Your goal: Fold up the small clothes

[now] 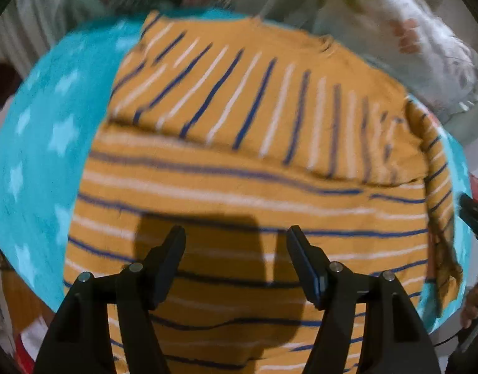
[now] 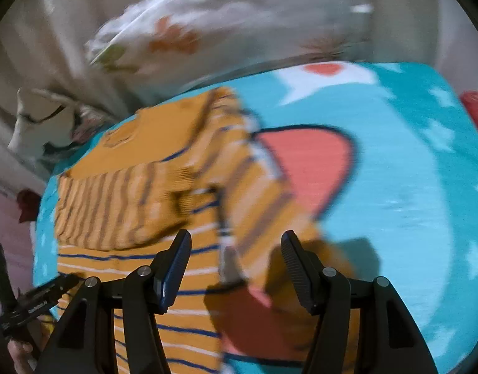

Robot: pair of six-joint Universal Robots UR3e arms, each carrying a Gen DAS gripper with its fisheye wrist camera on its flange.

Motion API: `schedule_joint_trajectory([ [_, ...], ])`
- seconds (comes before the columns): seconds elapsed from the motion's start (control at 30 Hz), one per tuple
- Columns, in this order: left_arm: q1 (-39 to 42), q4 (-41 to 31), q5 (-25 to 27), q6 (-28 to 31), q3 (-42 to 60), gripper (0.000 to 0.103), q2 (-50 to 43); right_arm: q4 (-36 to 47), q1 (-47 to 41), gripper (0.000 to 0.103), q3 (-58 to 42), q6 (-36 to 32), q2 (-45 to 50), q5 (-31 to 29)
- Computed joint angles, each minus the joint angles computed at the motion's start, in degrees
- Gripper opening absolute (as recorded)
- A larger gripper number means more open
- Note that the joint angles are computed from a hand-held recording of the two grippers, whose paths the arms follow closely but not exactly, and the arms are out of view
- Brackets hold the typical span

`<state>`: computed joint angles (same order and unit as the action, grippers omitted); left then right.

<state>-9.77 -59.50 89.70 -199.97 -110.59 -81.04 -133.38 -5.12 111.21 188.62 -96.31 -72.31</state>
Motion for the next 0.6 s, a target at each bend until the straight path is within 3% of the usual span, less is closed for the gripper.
schedule_joint_trajectory([
  [0.17, 2.2, 0.9, -1.7, -0.2, -2.4, 0.066, 1.5, 9.5, -15.2, 0.070, 10.5, -7.2, -15.9, -0.5],
  [0.3, 1.8, 1.3, -5.5, -0.9, -0.4, 0.066, 0.7, 21.9, -25.1, 0.071, 16.7, -15.6, -28.3, 0.6],
  [0.4, -0.3, 1.8, -7.3, -1.5, 3.2, 0.066, -2.7, 24.1, -23.8, 0.072, 19.8, -17.7, -32.0, -0.7],
  [0.5, -3.0, 1.9, -7.5, -1.4, 6.4, 0.066, -5.3, 13.4, -13.7, 0.072, 21.7, -12.2, -27.4, -9.2],
  [0.53, -3.7, 1.9, -7.6, -1.2, 7.4, 0.066, -6.1, 12.3, -12.2, 0.067, 21.3, -11.6, -26.1, -10.4],
  [0.57, -4.0, 1.8, -7.7, -1.2, 7.8, 0.066, -6.3, 13.0, -12.5, 0.039, 20.6, -12.6, -26.0, -8.8],
  [0.6, -4.4, 1.8, -7.8, -1.2, 8.2, 0.066, -6.5, 15.3, -13.9, 0.024, 19.6, -14.2, -26.1, -5.7],
])
